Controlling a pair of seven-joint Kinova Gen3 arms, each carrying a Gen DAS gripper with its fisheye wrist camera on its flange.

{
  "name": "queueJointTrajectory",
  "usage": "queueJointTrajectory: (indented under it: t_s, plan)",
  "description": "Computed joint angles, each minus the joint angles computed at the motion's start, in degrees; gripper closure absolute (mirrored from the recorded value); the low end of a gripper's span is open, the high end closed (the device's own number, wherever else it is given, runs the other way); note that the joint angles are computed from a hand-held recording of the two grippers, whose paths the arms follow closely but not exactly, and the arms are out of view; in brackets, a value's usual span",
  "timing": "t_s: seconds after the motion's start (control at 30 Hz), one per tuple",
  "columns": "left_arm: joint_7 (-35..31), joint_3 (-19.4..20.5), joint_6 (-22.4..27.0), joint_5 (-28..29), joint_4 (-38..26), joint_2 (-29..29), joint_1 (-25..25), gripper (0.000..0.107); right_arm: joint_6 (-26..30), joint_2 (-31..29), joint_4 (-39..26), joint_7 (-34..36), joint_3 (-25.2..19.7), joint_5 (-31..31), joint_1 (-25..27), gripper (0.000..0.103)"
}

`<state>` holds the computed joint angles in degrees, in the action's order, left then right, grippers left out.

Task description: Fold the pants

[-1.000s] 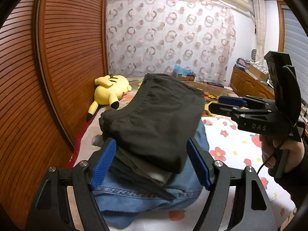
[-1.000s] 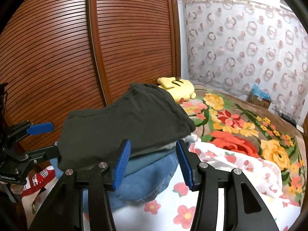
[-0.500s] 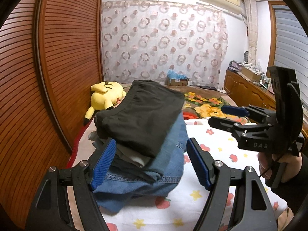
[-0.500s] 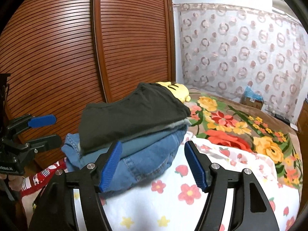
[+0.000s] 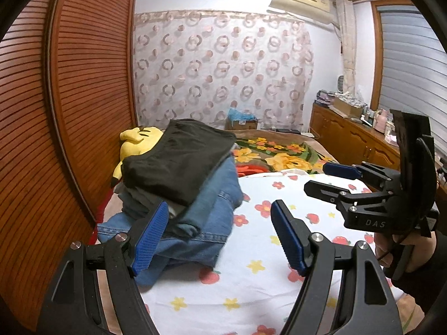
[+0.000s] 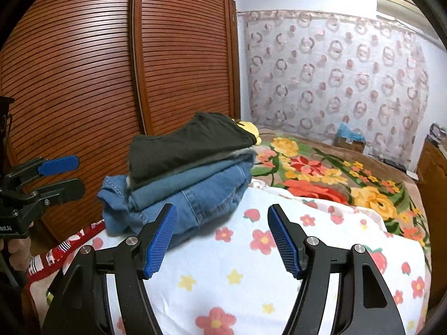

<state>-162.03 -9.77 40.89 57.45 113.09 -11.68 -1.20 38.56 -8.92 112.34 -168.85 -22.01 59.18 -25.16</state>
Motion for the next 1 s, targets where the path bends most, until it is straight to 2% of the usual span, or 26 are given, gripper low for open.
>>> queueJointTrajectory:
  t_s: [0.3,0.37,0.5,0.67,1.0]
  plan:
    - [-0.72,-1.05,0.19,-0.30,3.25,-3.83,2.51,0.031,9.74,-2.00,1.44,-8.13,-5.90,3.13,-2.97,0.033]
    - [-0.94,-1.33,0.75,-0.05,3.83,-4.46,3.08,0.027,12.37,-2.19,1.65,-10.08,-7.01,3.85,-4.06,0.032]
    - [-0.49,-0.99,-0.41,-0.42,5.26,-5.66,4.05,0.027,17.35,-2.43,2.48,-14.11,-9.17,4.75,-6.39,0.027]
    - [0.86,-0.71,-1.83,-1.64,7.29,-7.32,5.85,0.027,24.94,-1.39,2.33,-17.91,-11.39,4.46,-10.51,0.023]
    - [3.46,-0.24,-3.84,-3.49,10.45,-10.16,11.26,0.027,38.85,0.78,1.02,-25.88,-13.42,2.73,-19.78,0.023]
